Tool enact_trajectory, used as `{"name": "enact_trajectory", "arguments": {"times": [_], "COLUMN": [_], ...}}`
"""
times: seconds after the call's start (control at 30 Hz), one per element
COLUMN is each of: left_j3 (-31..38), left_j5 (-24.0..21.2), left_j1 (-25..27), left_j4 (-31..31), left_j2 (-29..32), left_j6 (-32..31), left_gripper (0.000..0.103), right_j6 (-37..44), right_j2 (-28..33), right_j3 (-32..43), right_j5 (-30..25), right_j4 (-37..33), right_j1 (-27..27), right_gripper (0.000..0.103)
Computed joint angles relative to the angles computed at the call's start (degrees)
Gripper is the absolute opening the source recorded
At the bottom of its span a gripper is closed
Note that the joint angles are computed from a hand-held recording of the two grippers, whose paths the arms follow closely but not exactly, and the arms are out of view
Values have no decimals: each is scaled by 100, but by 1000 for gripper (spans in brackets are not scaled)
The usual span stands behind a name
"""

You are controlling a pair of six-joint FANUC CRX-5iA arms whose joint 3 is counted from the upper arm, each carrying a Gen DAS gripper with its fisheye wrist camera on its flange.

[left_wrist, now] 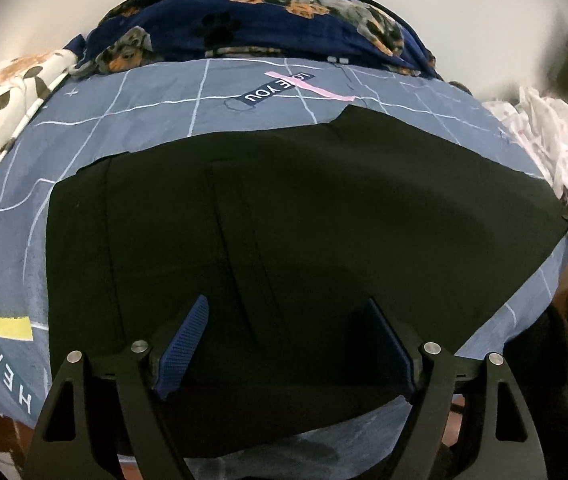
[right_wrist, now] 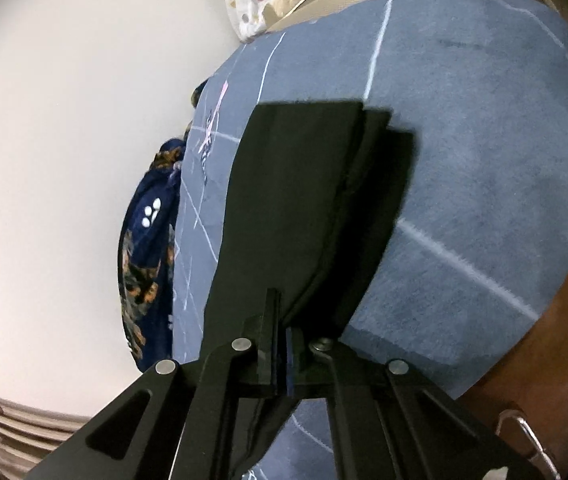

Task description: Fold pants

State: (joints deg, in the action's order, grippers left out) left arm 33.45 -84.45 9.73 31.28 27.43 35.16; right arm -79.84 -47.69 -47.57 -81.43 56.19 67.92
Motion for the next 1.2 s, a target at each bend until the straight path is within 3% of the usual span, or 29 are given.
{"name": "enact_trajectory", "arguments": {"times": [0.07,0.13,0.23,0.4,0.47,0.63,0.67,0.7,0.83,0.9,0.97,1.03,1.13,1.2], "left_j3": [9,4,1,19,0,-76,-75,-69,-79,-89,-122,-112,-51,13], "left_j5": [-7,-15,-8,-33,-23,62,61,52,47,46,68,74,19,-43], "left_j1": [1,3,-1,-2,-4,-30,-30,-27,-27,-20,-25,-27,-15,-5], "left_j4": [5,15,-2,10,6,-33,-34,-30,-31,-17,-25,-68,-56,-36], "left_j2": [8,9,2,21,6,-48,-47,-42,-49,-46,-67,-75,-32,13], "left_j6": [9,7,-15,-9,-36,-142,-151,-156,-140,-147,-195,-251,-225,-175], "left_gripper": [80,81,81,83,84,86,86,86,86,86,87,88,88,88], "right_j6": [-34,-619,-447,-911,-876,-75,271,491,654,454,57,211,-356,-241], "right_j2": [-86,-296,-278,-500,-441,21,187,282,373,248,121,182,108,262], "right_j3": [-102,-444,-349,-577,-611,-252,-31,119,351,185,-40,48,-42,149], "right_j5": [65,105,-19,16,392,1409,1299,1191,577,565,614,620,406,351], "right_j4": [43,403,304,653,788,403,138,-64,-306,-253,-24,-88,145,118], "right_j1": [6,136,202,422,213,-594,-604,-587,-182,-74,-24,-69,169,224], "right_gripper": [2,2,3,16,28,25,9,5,3,1,1,2,12,15]}}
